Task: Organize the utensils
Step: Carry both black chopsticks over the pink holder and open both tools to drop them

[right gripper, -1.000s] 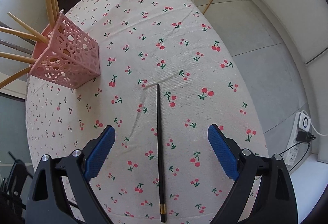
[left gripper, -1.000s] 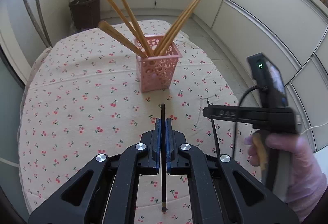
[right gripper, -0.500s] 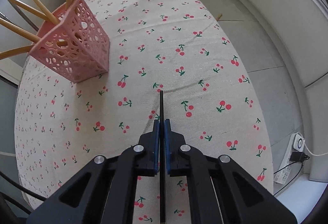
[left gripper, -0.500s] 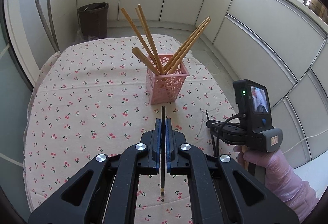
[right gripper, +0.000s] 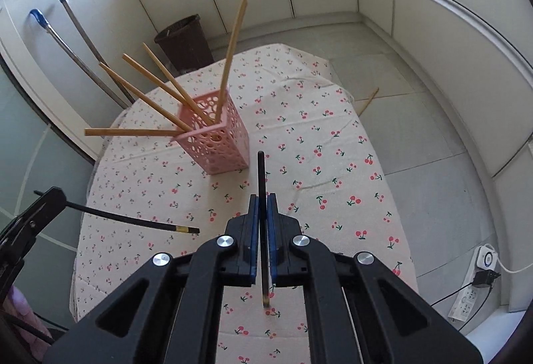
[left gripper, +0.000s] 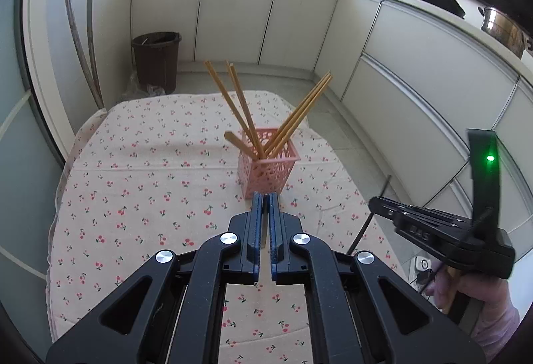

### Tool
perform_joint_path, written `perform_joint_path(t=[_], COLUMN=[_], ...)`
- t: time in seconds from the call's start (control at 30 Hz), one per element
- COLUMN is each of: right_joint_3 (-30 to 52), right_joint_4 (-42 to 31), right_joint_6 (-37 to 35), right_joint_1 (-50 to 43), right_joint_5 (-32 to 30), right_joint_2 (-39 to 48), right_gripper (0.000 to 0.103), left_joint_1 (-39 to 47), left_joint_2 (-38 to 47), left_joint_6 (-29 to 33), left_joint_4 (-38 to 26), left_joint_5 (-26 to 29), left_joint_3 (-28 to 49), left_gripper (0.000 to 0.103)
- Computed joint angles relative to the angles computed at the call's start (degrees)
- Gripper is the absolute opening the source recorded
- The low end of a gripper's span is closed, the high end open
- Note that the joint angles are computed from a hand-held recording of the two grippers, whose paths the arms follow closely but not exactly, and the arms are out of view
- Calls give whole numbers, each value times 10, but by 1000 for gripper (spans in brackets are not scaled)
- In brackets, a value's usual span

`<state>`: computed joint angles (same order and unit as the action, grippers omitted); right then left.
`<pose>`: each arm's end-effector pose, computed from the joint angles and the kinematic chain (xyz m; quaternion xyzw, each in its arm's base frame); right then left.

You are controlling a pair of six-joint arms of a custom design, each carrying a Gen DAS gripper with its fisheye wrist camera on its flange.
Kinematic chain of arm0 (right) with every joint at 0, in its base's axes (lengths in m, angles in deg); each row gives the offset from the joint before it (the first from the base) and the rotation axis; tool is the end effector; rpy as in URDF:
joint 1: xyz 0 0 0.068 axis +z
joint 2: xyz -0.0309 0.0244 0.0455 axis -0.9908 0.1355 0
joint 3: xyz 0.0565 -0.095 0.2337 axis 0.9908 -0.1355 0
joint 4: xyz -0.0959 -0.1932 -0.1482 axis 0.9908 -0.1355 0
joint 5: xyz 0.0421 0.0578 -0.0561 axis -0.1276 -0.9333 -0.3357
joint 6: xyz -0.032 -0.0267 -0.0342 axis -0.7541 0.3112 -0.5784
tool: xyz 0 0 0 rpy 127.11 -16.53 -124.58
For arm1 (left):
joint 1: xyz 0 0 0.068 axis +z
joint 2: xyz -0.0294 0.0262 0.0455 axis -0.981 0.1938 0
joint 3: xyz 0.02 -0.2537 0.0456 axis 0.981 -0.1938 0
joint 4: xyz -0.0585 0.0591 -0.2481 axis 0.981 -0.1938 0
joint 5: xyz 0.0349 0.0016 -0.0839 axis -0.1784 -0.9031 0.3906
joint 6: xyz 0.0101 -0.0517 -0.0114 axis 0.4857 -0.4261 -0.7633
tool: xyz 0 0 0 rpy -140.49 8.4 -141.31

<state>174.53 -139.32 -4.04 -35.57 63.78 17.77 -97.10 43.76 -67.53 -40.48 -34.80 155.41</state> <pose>0.2255 0.2284 0.3311 -0.0168 0.9436 0.1486 0.2953 0.1613 -0.0527 0.3777 0.0052 0.9129 -0.1184 0.3906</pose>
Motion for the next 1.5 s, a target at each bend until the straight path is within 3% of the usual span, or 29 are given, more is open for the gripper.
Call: perform_joint_path(t=[0.17,0.4,0.67,0.9,0.97,1.03,1.1,1.13,1.33,1.5], right_joint_3=[39,130,249,276,276,271,277,282,315,371], right_joint_4=[-26,-30,-37,-27,-25,-19,-19,-19,-12,-13], right_joint_6=[-12,-34,-74,-88,-87,-84,-82,-81,-75,-71], right_joint_1=[12,-15,-36,-65,-77,-87,-91,-93,-81,-67], right_joint_5=[35,33,20,-4,-13,-24,-26,-27,0,26], right_joint_2=[-34,-46,-3,26,32,35,41,45,76,134], right_gripper=[5,5,5,5,5,5,5,5,5,5], left_joint_1=[10,20,-14,-19,-12,2,16,21,74,80], left_joint_2=[16,69,186,268,297,300,267,246,169,168], left_joint_6=[1,5,9,14,14,-11,-31,-40,-88,-82], left_joint_4=[-6,-9,17,70,56,48,63,71,67,51], left_joint_5=[14,21,-42,-73,-66,-56,-57,-63,-18,-8], left_joint_3=[51,177,309,324,337,333,303,290,272,286], left_gripper=[3,3,3,4,6,10,29,32,46,46])
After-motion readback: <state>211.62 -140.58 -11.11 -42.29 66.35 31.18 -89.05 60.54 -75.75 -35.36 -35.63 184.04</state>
